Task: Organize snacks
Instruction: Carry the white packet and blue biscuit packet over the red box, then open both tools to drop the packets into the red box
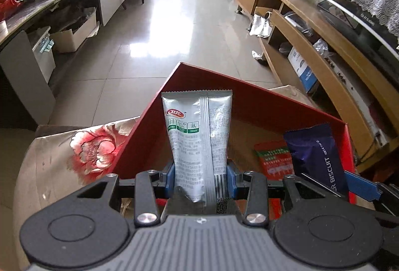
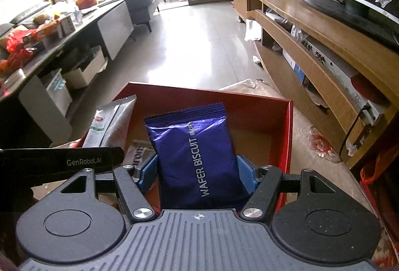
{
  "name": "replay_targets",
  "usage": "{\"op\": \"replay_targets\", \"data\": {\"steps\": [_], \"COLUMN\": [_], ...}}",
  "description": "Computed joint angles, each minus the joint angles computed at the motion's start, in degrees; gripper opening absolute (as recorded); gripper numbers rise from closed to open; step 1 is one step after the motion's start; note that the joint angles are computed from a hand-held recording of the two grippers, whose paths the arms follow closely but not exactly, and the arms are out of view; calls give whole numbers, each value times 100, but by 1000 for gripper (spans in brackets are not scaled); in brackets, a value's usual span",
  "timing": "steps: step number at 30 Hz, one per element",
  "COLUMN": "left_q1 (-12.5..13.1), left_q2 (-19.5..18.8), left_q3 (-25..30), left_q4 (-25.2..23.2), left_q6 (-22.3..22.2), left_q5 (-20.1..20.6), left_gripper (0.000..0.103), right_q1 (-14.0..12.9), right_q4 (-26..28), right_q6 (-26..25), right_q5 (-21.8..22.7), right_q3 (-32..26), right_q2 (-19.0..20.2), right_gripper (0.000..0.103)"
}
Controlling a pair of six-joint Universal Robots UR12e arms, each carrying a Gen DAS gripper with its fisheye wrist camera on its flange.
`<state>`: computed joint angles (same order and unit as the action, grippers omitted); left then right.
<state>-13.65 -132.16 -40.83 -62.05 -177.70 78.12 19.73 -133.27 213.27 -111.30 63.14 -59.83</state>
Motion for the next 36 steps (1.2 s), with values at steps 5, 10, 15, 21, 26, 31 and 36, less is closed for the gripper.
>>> {"op": "replay_targets", "data": {"steps": [5,10,15,21,26,31,36], "left_q1": [-50,-71,-63,-59,-35,0,41], "left_q2": [-152,-197,-213,-178,-64,78,251], "left_q3": [180,229,275,233,67,-129,-373], "left_q4": [-55,-104,-229,-146,-4,83,170], "left_q6": [52,113,81,93,113,72,130], "left_q5": [189,250,238,304,284,231,166], "left_gripper": [41,42,50,60,65,69,71], "right_q1": [-52,-86,-77,-57,-31,13,55], "right_q4": [35,185,423,450,436,422,446], "right_q6": [8,4,12,-85,-92,-84,-33], "right_q5": [62,126,76,-35,-154,-275,-352], "right_q3": [-53,-131,-224,-265,-268,-216,-173], "right_q2": [82,152,203,227,220,161,106], "right_gripper": [73,74,77,84,85,86,87]}}
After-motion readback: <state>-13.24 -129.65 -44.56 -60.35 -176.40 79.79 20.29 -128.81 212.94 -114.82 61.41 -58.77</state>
